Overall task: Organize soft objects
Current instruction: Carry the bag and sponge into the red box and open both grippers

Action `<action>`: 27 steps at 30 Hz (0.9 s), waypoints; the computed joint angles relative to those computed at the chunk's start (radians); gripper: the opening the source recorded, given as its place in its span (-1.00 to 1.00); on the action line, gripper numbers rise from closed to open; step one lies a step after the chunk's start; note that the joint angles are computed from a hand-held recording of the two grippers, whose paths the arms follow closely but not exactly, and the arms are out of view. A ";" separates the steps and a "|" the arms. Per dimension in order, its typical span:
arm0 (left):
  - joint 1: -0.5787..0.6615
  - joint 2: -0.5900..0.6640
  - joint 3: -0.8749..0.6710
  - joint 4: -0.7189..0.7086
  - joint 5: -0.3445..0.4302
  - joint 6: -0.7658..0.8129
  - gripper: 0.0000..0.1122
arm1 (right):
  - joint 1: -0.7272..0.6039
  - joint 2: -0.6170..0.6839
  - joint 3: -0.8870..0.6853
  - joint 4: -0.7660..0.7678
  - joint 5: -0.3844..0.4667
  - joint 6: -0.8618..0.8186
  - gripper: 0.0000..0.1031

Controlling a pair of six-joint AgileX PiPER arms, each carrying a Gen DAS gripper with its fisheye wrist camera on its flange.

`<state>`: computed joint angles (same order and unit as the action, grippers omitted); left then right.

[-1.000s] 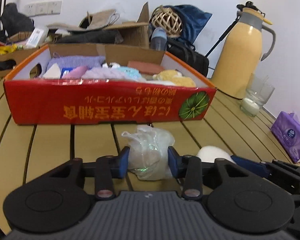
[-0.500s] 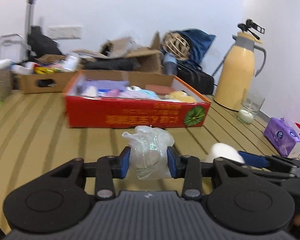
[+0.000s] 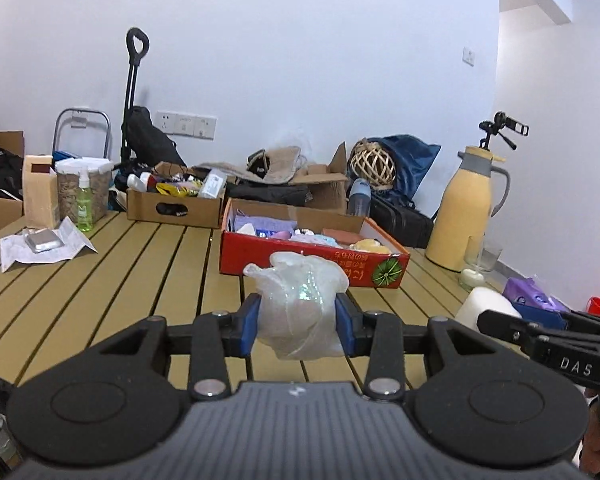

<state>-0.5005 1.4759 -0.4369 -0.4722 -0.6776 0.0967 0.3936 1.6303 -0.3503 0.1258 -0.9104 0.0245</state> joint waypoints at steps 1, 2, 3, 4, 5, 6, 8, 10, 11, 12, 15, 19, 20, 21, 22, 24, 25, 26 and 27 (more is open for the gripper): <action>-0.007 -0.020 0.017 -0.004 -0.006 0.000 -0.30 | 0.018 -0.021 0.017 0.021 -0.007 -0.012 -0.02; -0.014 -0.037 0.032 -0.011 -0.014 0.002 -0.30 | 0.034 -0.043 0.031 0.037 -0.007 -0.025 -0.02; -0.023 -0.055 0.045 -0.023 -0.021 0.009 -0.30 | 0.050 -0.059 0.042 0.054 -0.010 -0.037 -0.02; -0.028 -0.069 0.054 -0.031 -0.026 0.015 -0.30 | 0.067 -0.072 0.049 0.074 -0.010 -0.052 -0.02; -0.030 -0.075 0.058 -0.032 -0.027 0.016 -0.30 | 0.079 -0.079 0.053 0.086 -0.011 -0.064 -0.02; -0.032 -0.081 0.060 -0.036 -0.027 0.019 -0.30 | 0.089 -0.090 0.061 0.095 -0.014 -0.072 -0.02; -0.032 -0.085 0.057 -0.037 -0.025 0.021 -0.30 | 0.103 -0.102 0.061 0.108 -0.010 -0.085 -0.02; -0.020 -0.076 0.047 -0.020 -0.021 0.012 -0.30 | 0.094 -0.101 0.051 0.094 0.000 -0.083 -0.02; -0.012 -0.068 0.040 -0.007 -0.021 0.006 -0.30 | 0.089 -0.097 0.043 0.090 0.003 -0.086 -0.02; -0.004 -0.057 0.027 0.003 -0.017 0.005 -0.30 | 0.085 -0.089 0.030 0.089 0.006 -0.089 -0.02; 0.043 -0.010 -0.036 0.076 0.004 -0.022 -0.29 | 0.039 -0.073 -0.017 0.044 0.041 -0.091 -0.02; 0.129 0.096 -0.199 0.224 0.068 -0.074 -0.29 | -0.070 -0.038 -0.151 -0.094 0.139 -0.068 -0.02; 0.154 0.131 -0.256 0.282 0.089 -0.105 -0.29 | -0.103 -0.019 -0.210 -0.139 0.184 -0.053 -0.02; 0.172 0.163 -0.309 0.328 0.114 -0.136 -0.29 | -0.135 0.002 -0.266 -0.195 0.228 -0.019 -0.02; 0.192 0.204 -0.382 0.378 0.155 -0.169 -0.29 | -0.177 0.035 -0.342 -0.289 0.279 0.055 -0.02; 0.223 0.297 -0.540 0.483 0.230 -0.233 -0.29 | -0.240 0.111 -0.507 -0.489 0.385 0.232 -0.02; 0.236 0.347 -0.623 0.528 0.273 -0.267 -0.29 | -0.259 0.161 -0.599 -0.572 0.430 0.307 -0.02; 0.244 0.397 -0.708 0.574 0.326 -0.301 -0.29 | -0.269 0.211 -0.694 -0.636 0.486 0.366 -0.02; 0.250 0.463 -0.808 0.610 0.364 -0.324 -0.29 | -0.274 0.265 -0.794 -0.717 0.546 0.440 -0.02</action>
<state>-0.2510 1.9385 -1.2450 0.1378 -0.3135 -0.2277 0.1192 1.8949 -1.1440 -0.5916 -0.3642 0.4647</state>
